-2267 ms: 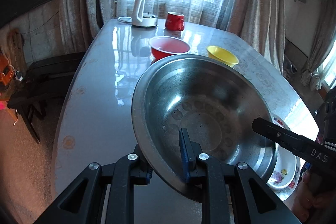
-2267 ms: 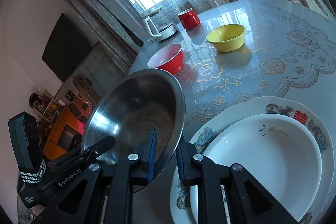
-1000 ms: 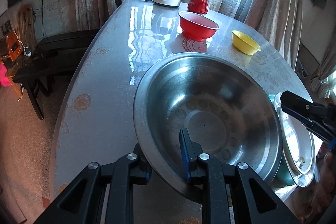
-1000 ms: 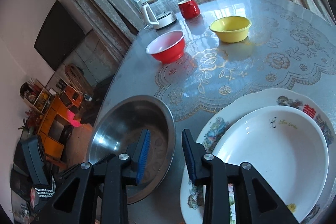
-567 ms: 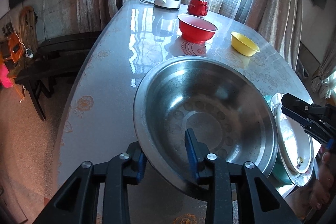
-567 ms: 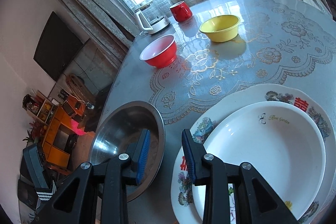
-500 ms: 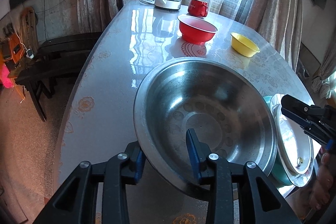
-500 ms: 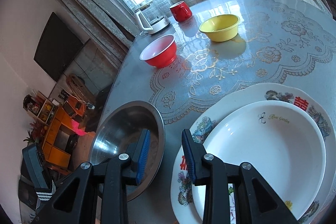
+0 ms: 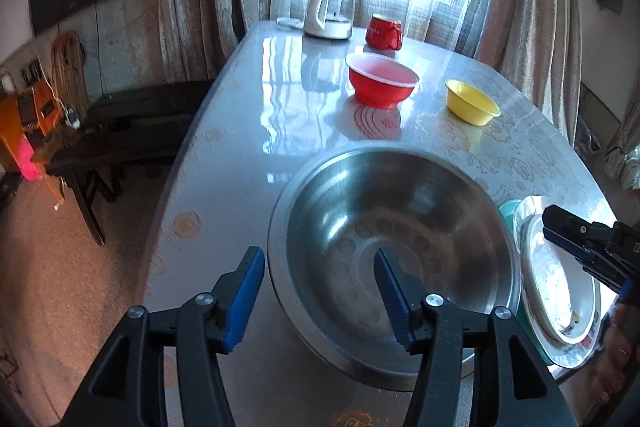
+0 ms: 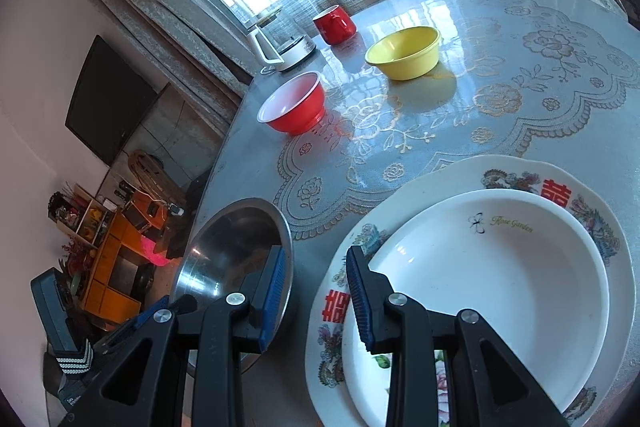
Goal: Organize plates and bowls
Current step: 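Open both tools and release the steel bowl, then move both tools to the rim of the yellow bowl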
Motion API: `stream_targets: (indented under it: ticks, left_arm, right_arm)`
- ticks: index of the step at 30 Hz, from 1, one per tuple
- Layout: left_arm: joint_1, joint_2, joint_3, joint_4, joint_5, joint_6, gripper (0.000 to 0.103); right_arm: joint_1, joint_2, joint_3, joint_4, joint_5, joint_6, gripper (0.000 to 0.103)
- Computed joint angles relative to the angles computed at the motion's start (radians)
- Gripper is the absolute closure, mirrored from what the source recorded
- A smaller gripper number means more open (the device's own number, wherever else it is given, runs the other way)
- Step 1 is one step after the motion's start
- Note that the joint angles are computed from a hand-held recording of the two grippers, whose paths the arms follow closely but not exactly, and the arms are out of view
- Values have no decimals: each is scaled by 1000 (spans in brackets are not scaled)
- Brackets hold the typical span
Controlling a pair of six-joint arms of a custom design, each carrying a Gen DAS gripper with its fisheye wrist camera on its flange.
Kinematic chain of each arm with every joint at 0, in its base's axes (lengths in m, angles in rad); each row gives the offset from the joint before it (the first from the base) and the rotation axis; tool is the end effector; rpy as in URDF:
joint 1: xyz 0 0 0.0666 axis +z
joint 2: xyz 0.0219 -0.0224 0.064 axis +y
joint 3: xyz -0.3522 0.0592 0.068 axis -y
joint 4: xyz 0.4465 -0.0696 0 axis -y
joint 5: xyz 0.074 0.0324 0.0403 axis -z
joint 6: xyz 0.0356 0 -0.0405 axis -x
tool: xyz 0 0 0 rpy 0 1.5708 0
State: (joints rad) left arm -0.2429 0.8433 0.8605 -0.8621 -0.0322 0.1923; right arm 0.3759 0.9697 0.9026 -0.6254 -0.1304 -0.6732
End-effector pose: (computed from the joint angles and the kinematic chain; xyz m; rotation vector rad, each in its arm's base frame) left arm 0.3472 -0.0853 0.3644 0.0465 2.4210 -0.1605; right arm 0.3782 0.1538 0.3596 0.2772 2.3382 0.6867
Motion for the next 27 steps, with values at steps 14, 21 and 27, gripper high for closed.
stream_targets:
  ticks: [14,21,27]
  left_arm:
    - [-97,83,105,-6,-77,-27,30]
    - [-150,173,188,-30,-79,-13,26]
    - [-186,257,266,-62,-58,-11,23]
  right_arm:
    - [-86,-80,-48,-6,-9,-15,71]
    - [-150,-78,-37,-40,-32,19,71]
    - [-205,-41,12,-109,-23,115,70]
